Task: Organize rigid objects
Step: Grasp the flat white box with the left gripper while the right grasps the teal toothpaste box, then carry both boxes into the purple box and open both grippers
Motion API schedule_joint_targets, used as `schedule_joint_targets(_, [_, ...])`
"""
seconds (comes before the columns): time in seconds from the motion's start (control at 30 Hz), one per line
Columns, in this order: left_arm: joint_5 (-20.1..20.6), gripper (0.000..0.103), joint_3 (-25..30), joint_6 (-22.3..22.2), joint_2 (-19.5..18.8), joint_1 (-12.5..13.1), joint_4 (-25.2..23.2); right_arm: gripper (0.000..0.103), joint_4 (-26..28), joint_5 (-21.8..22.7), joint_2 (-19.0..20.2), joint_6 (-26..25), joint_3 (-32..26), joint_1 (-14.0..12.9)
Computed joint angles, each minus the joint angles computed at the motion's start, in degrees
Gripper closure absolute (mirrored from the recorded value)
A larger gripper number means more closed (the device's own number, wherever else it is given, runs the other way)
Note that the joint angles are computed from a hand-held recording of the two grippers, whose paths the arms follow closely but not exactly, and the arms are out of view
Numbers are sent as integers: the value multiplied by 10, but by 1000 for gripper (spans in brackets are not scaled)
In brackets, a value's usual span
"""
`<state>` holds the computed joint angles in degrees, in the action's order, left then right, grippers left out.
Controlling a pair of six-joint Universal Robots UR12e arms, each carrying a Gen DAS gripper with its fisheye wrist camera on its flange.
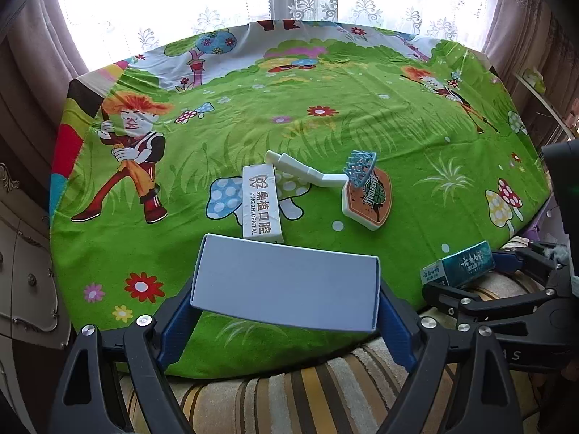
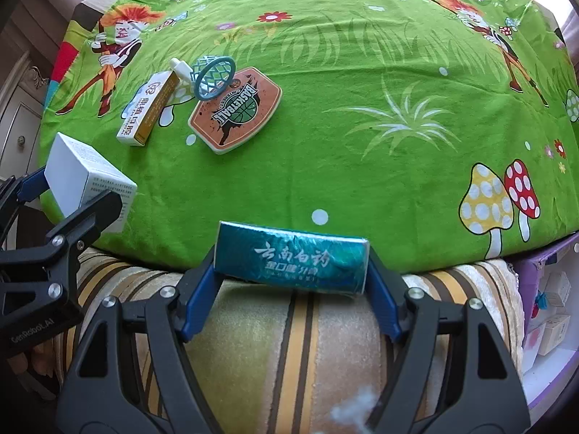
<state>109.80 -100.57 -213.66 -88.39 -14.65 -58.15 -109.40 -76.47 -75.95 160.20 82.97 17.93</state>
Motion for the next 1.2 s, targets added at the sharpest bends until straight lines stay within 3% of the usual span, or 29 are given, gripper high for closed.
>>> schedule_joint_targets(0.57, [49, 15, 26, -19, -11, -43, -10, 26, -30, 53, -26, 7, 21, -32])
schedule_joint_targets(0.87, [47, 15, 46, -4, -26, -60, -8, 26, -47, 65, -41, 12, 31, -50])
schedule_joint_targets(1.2, [31, 15, 78, 23, -55, -83, 4, 26, -53, 91, -63, 15, 48, -94])
